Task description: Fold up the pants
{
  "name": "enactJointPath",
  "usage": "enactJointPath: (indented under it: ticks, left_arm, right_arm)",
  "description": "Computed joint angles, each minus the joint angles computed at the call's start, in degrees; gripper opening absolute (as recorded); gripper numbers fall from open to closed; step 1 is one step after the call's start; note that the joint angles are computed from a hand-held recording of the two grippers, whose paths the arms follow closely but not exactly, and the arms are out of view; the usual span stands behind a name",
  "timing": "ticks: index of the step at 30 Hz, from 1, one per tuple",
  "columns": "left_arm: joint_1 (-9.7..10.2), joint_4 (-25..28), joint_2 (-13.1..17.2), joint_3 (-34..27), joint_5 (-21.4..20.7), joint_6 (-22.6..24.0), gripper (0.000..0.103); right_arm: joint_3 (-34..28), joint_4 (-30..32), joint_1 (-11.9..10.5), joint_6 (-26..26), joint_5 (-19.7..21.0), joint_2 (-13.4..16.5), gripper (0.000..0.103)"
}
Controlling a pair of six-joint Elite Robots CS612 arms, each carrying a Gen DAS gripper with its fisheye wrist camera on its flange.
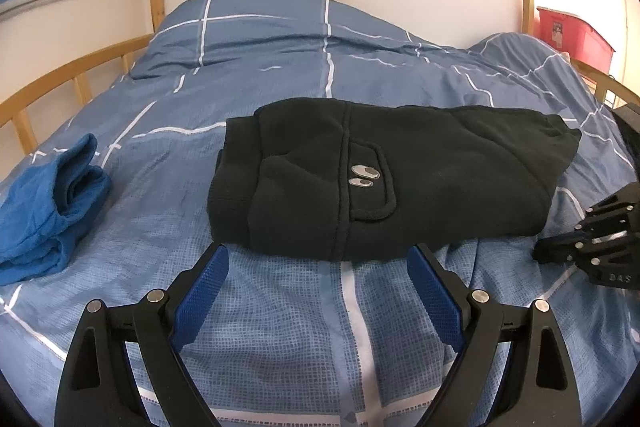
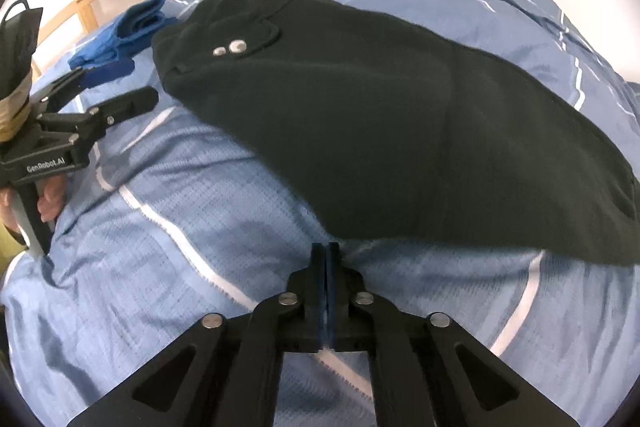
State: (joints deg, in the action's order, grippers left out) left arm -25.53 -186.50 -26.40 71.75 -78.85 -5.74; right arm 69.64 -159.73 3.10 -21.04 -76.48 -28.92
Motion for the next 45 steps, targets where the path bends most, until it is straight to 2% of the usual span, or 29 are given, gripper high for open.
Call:
enactJointPath:
  ticks: [2, 4, 5, 8, 10, 13, 16, 17, 19, 23, 27, 31, 33, 36, 37, 39, 40, 43, 45]
  left_arm:
    - [0.1, 0.2, -0.1, 0.1, -0.5, 0.1, 0.091]
    - [0.24, 0.3, -0.3, 0.2, -0.7, -0.3, 0.091]
    - [0.45, 0.2, -0.5, 0.4, -1.2, -0.5, 0.091]
    - [1.06, -0.2, -1.1, 0.9, -1.8, -0.9, 0.091]
    - [1.63, -0.6, -1.4, 1.1, -1.6, -0.7, 0.091]
    - [2.36, -2.0, -1.5, 1.2, 0.4, 0.2, 0.091]
    - [3.43, -0.8, -1.1, 0.4, 0.1, -1.8, 0.091]
    - [3.64, -0.4, -1.1, 0.3, -0.3, -2.4, 0.091]
    - [3.85, -0.1, -1.1, 0.3, -0.1, -3.5, 0.091]
    - [3.12, -6.3, -1.2, 1.6, 3.2, -2.7, 0.091]
    - [1.62, -11.0, -2.0, 2.9, 9.0, 0.4, 0.091]
    - [1.48, -10.4, -3.1, 2.7, 9.2, 0.3, 0.091]
    - [2.21, -8.4, -3.2, 1.4, 6.3, -0.2, 0.091]
    - [4.22, -4.1, -2.0, -2.6, -1.6, -1.1, 0.087]
    - [4.93, -2.0, -1.3, -4.3, -4.4, -2.3, 0.079]
    - [6.35, 2.7, 0.3, -8.0, -10.7, -5.1, 0.07]
    - [7.11, 5.2, 1.6, -10.5, -14.2, -7.2, 0.06]
    - [8.22, 8.8, 4.2, -14.7, -19.5, -10.4, 0.045]
    - [8.46, 10.1, 5.5, -16.6, -20.7, -11.2, 0.036]
  right_arm:
    - [1.2, -0.6, 0.1, 0.5, -0.5, -0.6, 0.002]
    - [3.0, -2.9, 0.5, 2.1, -2.8, -1.5, 0.003]
    - [4.0, -4.6, 0.8, 3.5, -3.8, -1.9, 0.008]
    - [6.5, -12.0, 1.5, 10.4, -7.4, -2.8, 0.042]
    - [7.3, -16.8, 2.3, 16.3, -11.3, -2.8, 0.043]
    - [7.6, -20.5, 3.3, 25.6, -15.4, -2.7, 0.043]
    - [7.6, -26.7, 5.0, 31.2, -21.8, -1.4, 0.048]
    - [7.6, -27.7, 5.3, 32.4, -22.6, -1.1, 0.048]
    - [7.5, -28.2, 5.8, 33.8, -23.9, -0.6, 0.048]
    - [8.4, -27.3, 5.9, 33.9, -22.9, -0.9, 0.049]
    - [9.8, -29.9, 5.3, 35.8, -21.5, -1.8, 0.061]
    - [10.4, -32.1, 4.8, 35.6, -22.0, -2.7, 0.064]
    - [9.6, -32.0, 4.6, 36.2, -21.2, -3.0, 0.066]
    - [6.8, -32.3, 4.7, 36.2, -20.0, -2.4, 0.066]
    - [5.2, -31.8, 4.9, 36.1, -20.0, -1.8, 0.066]
    - [2.7, -31.1, 5.5, 36.3, -20.9, -0.6, 0.066]
    - [0.9, -30.5, 5.7, 36.8, -21.3, 0.3, 0.066]
    - [-2.3, -29.5, 6.4, 36.8, -22.7, 2.2, 0.066]
    - [-3.8, -29.2, 6.9, 36.1, -23.7, 3.4, 0.066]
